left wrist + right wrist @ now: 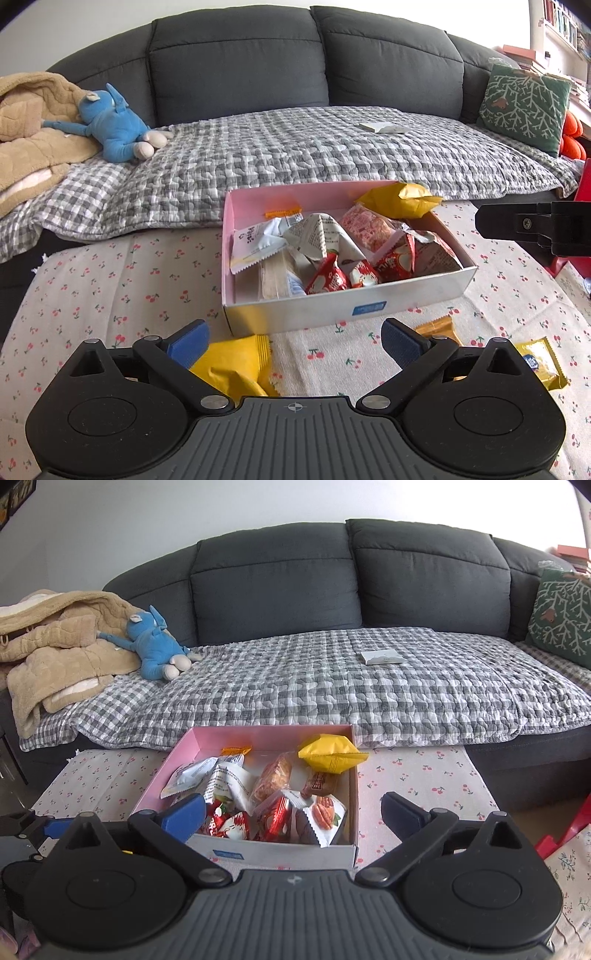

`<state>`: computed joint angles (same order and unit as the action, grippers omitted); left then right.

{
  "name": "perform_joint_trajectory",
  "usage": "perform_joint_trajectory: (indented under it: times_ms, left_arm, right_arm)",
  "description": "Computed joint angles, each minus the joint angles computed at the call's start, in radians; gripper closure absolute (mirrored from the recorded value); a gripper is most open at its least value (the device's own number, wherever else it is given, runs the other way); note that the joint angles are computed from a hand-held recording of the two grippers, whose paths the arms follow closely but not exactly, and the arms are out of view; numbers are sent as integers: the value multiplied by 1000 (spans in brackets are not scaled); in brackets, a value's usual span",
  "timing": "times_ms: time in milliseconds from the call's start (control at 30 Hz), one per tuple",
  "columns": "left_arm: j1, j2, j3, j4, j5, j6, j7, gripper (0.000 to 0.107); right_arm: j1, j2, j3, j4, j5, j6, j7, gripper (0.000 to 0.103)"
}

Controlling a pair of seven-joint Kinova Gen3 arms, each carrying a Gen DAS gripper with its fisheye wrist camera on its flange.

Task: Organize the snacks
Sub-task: 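Withdraw both grippers from the box back over the remaining snacks, then grasp the orange bar with left gripper while right gripper grasps the yellow biscuit packet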

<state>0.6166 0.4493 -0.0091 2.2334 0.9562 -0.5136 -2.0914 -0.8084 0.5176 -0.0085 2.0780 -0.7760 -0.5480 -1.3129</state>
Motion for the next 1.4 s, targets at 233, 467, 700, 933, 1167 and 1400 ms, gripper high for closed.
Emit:
perform_joint_trajectory:
  times_ms: [233,467,700,933,1167,1400]
  left_arm:
    - [14,-23,36,76,-42,-47,102,7]
    - [41,-12,63,148,-101,-133,209,7]
    - [75,29,70,192,-114,-194,295,7]
    - [108,92,70,196,-142,-210,357,7]
    - [142,133,57,168,-133,-216,367,7]
    - [152,144,40,118,-121,-197,329,7]
  right_arm:
    - [-7,-22,-34,70,25,-54,-46,1]
    - [3,-34,-77,138,68,-119,-138,1]
    - [-36,-13,-79,198,50,-194,-153,1]
    - [-52,21,-77,242,56,-229,-118,1]
    - [-41,53,-81,284,89,-253,-142,1]
    - [2,64,-74,298,126,-219,-189,2]
